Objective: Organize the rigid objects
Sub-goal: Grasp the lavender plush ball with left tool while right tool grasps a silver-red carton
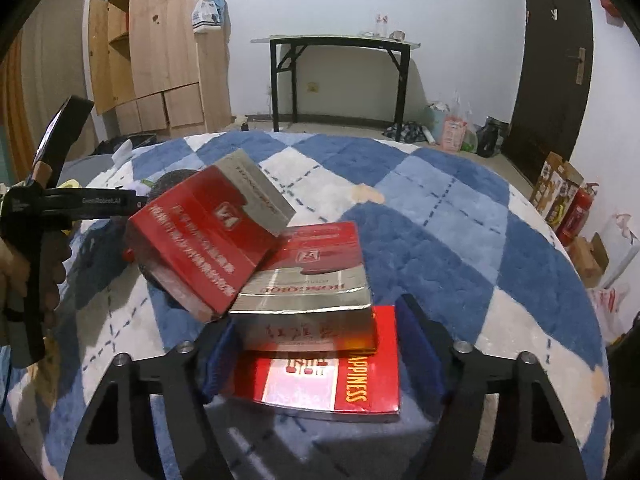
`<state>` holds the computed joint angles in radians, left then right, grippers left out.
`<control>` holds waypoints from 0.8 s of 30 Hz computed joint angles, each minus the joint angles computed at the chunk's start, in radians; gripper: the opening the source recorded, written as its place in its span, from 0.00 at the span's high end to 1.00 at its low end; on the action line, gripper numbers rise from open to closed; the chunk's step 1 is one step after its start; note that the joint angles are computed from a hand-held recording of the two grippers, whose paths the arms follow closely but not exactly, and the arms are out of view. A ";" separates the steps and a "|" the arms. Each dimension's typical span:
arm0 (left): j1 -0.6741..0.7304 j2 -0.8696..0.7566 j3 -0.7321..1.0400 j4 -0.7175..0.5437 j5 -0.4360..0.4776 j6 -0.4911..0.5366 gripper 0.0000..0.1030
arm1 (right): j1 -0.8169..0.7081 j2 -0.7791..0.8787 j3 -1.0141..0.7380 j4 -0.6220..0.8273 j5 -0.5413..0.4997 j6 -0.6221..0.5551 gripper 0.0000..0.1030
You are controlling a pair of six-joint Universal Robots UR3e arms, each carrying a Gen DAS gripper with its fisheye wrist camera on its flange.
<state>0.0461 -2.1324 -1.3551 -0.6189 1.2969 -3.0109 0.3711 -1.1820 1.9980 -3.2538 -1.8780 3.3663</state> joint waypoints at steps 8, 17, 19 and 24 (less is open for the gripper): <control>0.074 0.156 -0.114 -0.074 -0.079 0.052 0.49 | -0.007 -0.092 0.120 -0.072 0.004 0.031 0.45; 0.245 0.525 -0.368 -0.213 -0.199 0.194 0.49 | 0.060 -0.345 0.261 -0.003 -0.094 0.087 0.45; 0.308 0.630 -0.409 -0.277 -0.247 0.245 0.49 | 0.114 -0.407 0.257 0.051 -0.142 0.104 0.45; 0.575 0.916 -0.433 -0.639 -0.390 0.481 0.49 | 0.297 -0.485 0.179 0.175 -0.315 0.134 0.45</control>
